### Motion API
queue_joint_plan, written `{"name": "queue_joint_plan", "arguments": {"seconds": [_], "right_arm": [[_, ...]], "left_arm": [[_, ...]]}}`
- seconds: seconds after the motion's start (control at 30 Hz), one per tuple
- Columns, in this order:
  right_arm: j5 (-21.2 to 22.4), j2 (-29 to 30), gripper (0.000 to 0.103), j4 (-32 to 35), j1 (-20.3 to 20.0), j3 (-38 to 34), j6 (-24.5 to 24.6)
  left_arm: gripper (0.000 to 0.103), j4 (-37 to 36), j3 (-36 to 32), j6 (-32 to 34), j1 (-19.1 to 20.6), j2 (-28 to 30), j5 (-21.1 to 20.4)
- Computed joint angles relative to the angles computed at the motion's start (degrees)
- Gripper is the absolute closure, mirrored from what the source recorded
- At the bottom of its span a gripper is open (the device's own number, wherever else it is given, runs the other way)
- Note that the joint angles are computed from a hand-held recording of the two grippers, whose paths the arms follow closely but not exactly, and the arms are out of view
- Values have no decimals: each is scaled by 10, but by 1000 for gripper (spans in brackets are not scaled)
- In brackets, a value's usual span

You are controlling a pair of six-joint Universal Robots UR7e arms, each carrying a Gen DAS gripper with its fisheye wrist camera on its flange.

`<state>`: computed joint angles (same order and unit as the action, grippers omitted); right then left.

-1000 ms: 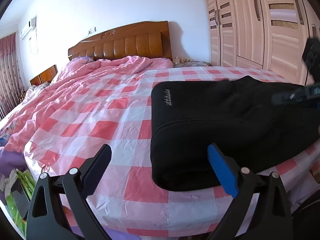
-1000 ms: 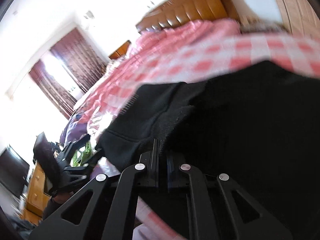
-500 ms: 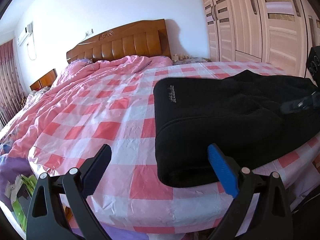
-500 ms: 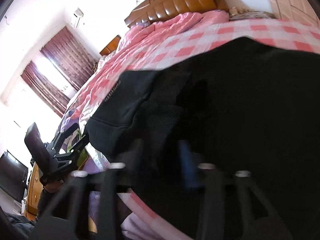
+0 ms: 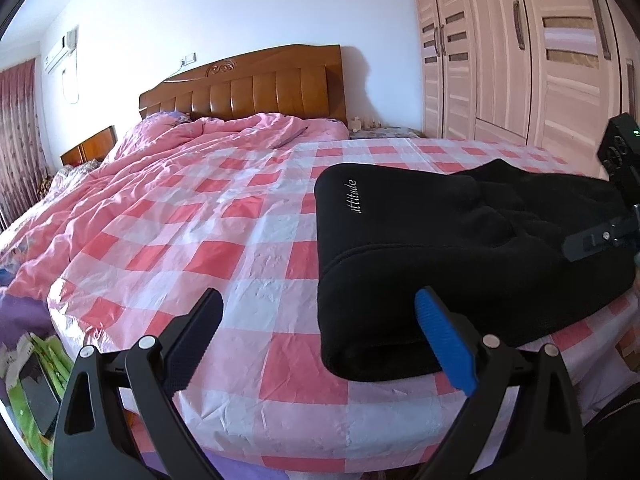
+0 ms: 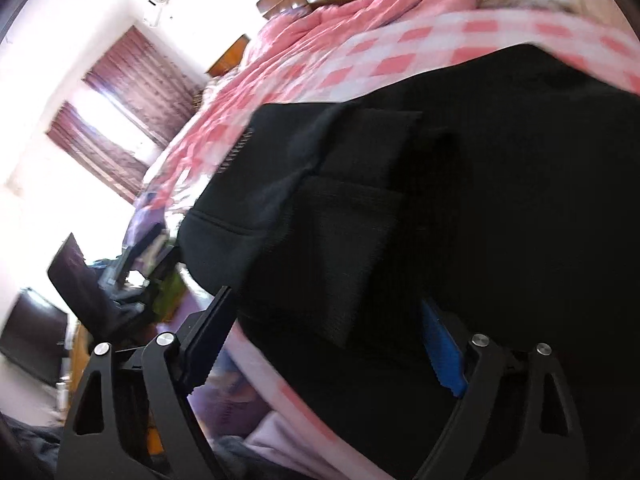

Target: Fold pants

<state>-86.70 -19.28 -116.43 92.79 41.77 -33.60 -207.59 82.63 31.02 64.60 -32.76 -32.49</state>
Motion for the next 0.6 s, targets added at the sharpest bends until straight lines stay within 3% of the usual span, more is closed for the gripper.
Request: {"name": "queue_joint_plan", "arguments": {"seconds": [0.07,0.13,0.2,0.23,0.43,0.5,0.6], "right_arm": [[9,7,27,-6,-1,-7,7],[40,18,55,6,-10,-27,41],[45,19,79,-6,-15,-28,55],[59,13,83,-16,-18,-19,49],[47,-33,86,-125,7,68,-24],[53,-38,86,-140,15,72,-37],[70,-50,86,-155,24,77,-50]], "left_arm": [[6,-5,5,-8,0,-3,-4],[6,-13,11,-2,-2,-6,-1],[6,-20,20,4,-5,-10,0],[6,-15,30,-2,-6,-16,1],[6,31,60,-50,-9,-26,7],[6,60,47,-73,-6,-20,4],[6,85,5,-84,0,2,37]]}}
